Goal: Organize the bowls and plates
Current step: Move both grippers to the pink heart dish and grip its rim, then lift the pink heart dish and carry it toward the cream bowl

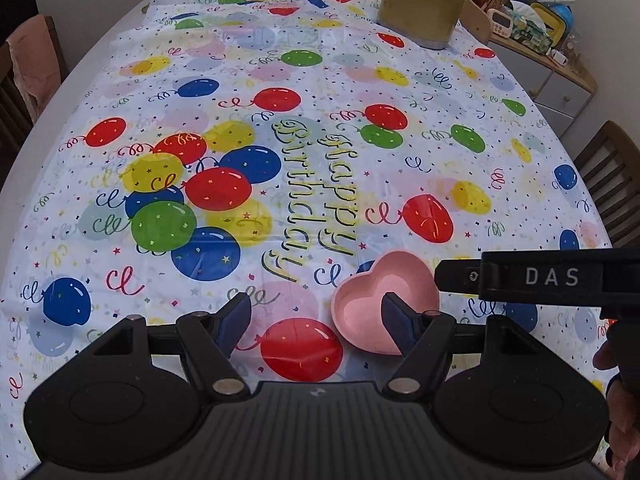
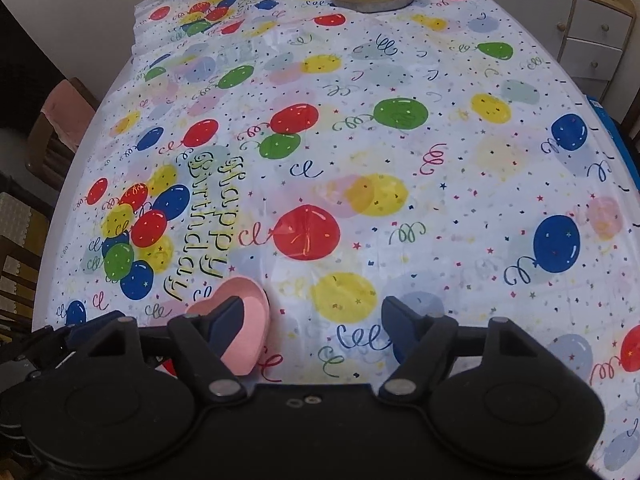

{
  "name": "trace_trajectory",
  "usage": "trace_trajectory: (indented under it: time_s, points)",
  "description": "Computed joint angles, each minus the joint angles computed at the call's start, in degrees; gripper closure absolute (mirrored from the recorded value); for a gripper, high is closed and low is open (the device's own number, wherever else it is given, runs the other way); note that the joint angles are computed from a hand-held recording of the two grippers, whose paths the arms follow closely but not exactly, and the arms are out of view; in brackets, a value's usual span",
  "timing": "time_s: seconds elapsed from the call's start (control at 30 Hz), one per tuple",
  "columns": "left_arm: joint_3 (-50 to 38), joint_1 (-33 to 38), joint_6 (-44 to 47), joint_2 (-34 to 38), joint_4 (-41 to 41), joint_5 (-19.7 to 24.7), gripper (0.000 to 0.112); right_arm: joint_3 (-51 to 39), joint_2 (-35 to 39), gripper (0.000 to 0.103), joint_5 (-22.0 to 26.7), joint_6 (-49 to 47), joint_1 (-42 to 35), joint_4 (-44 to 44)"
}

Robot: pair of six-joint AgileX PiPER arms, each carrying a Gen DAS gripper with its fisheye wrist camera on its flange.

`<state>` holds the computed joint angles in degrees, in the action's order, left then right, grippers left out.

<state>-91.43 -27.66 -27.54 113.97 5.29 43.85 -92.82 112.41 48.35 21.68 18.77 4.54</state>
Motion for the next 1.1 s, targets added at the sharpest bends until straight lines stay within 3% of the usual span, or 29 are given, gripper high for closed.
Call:
trace_trajectory:
  time_s: [0.07, 0.2, 0.4, 0.67, 0.77, 1.1]
  points:
    - [0.6, 0.0, 0.0, 0.2, -0.1, -0.8, 0.043, -1.0, 1.5, 0.035, 0.1, -0.1, 0.3, 0.4]
    - [1.1, 0.6, 1.2, 0.8, -2.1, -1.8, 0.067, -1.7, 3.3, 0.053, 0.0, -0.9, 0.8, 1.3]
    - [1.2, 1.1, 1.7, 1.3, -4.1, -3.0, 0.092, -2.7, 4.6, 0.073, -0.1, -1.8, 1.4, 1.8]
    - [1.8, 1.1, 3.1, 1.2, -6.4, -3.4, 0.102, -2.1, 4.4, 0.089, -1.3, -2.4, 1.7, 2.4]
    - [2.7, 1.3, 4.2, 0.3, -7.8, -4.0, 0.104, -2.0, 4.2, 0.100, -1.2, -2.8, 2.1, 2.8]
    - [8.1, 1.7, 5.0, -4.5, -10.3, -4.5, 0.106, 2.1, 0.2, 0.102, -1.7, -2.1, 4.1, 1.9]
